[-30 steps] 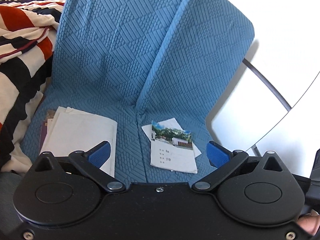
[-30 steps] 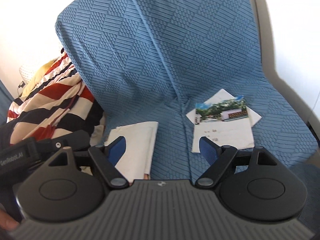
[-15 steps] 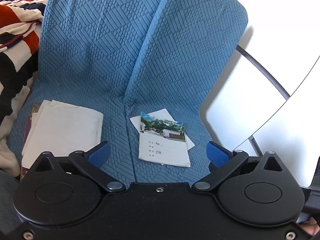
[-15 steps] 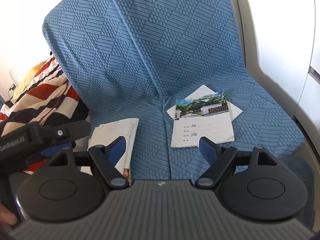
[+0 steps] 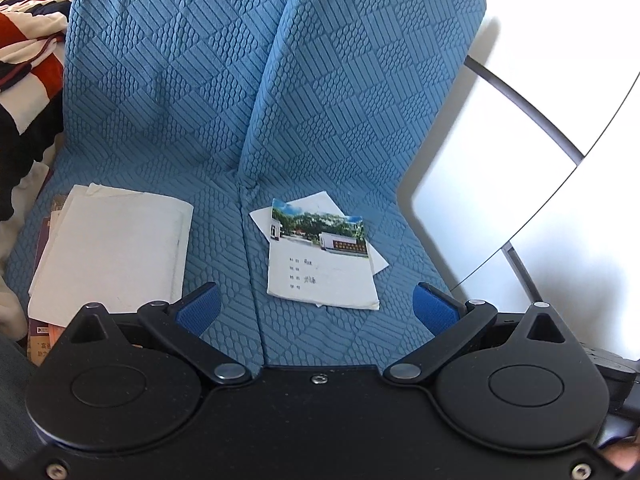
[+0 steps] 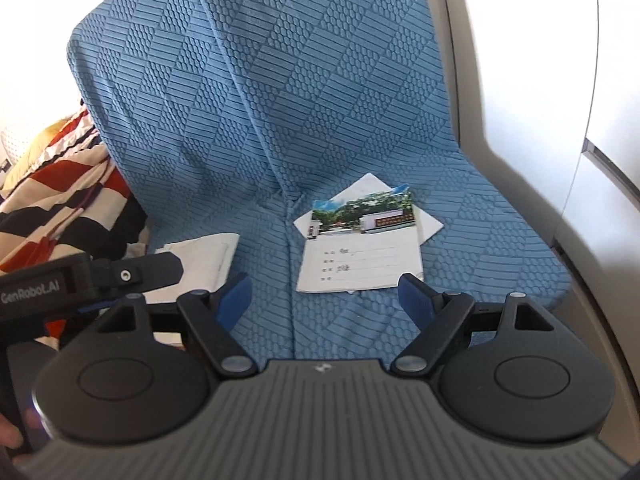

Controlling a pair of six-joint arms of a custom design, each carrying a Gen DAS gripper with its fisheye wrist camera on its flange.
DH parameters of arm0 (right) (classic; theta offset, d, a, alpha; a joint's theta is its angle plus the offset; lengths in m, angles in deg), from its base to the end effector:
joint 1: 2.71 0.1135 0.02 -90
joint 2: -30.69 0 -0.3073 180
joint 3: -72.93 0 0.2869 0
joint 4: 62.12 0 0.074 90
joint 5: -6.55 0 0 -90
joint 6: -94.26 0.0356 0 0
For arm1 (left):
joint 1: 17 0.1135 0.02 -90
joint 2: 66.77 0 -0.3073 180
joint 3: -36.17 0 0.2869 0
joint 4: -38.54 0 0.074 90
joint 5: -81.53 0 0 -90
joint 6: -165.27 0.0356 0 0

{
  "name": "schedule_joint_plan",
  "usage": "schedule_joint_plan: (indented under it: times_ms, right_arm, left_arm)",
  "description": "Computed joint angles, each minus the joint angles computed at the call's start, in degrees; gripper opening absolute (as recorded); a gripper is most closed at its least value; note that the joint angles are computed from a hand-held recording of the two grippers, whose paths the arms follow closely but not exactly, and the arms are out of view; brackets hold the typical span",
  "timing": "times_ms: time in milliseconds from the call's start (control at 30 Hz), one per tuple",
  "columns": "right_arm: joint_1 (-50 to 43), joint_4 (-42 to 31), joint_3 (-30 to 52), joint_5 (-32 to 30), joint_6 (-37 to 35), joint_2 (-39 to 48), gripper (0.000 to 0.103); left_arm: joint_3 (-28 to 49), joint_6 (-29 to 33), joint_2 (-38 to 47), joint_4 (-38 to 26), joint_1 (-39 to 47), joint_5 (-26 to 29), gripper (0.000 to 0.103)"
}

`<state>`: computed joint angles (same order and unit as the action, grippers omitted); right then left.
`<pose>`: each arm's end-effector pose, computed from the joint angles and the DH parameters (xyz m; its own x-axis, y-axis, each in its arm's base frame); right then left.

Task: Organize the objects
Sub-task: 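Lower both open grippers onto the edge of the photo card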

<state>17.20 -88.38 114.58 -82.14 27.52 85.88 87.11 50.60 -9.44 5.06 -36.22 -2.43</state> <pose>0.1956 0.0700 0.2285 -0.6809 0.1733 -0.7116 -0.0599 0.9552 0.2900 0.2095 -0.0770 0.2701 -0.7185 -0.1891 -0.6693 0.1141 0.9172 -0.3816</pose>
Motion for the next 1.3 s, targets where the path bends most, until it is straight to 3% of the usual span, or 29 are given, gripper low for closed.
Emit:
schedule_joint_plan:
  times_ms: [400,700,933,1067,1300]
  right_arm:
    - [-4.7,3.0,-3.9,-1.8,-2.4,-1.2,0.082]
    - [-8.3,14.6,-9.8,-1.4,-5.4,3.2,0.082]
    - [-11.0,24.6,-11.7,0.0,-6.0,11.9,0.082]
    - [-13.4,29.7,-12.5,-1.8,-3.2,15.7,0.082]
    - [-16.5,41.3,-10.3,-5.2,-0.3,28.4,0.082]
  left_arm:
    - [-0.7,-2.3,3.1,3.3,-5.5,-4.2,0.102]
    - [-3.3,-4.7,9.5,12.4,-7.9,-6.2,0.102]
    - [-4.5,-5.4,16.1,19.3,-7.1,-5.3,0.102]
    - [-4.2,-7.1,21.1,23.1,-4.1,-0.7,0.102]
    - [-0.7,-7.8,31.7,28.4,-2.3,1.2,0.098]
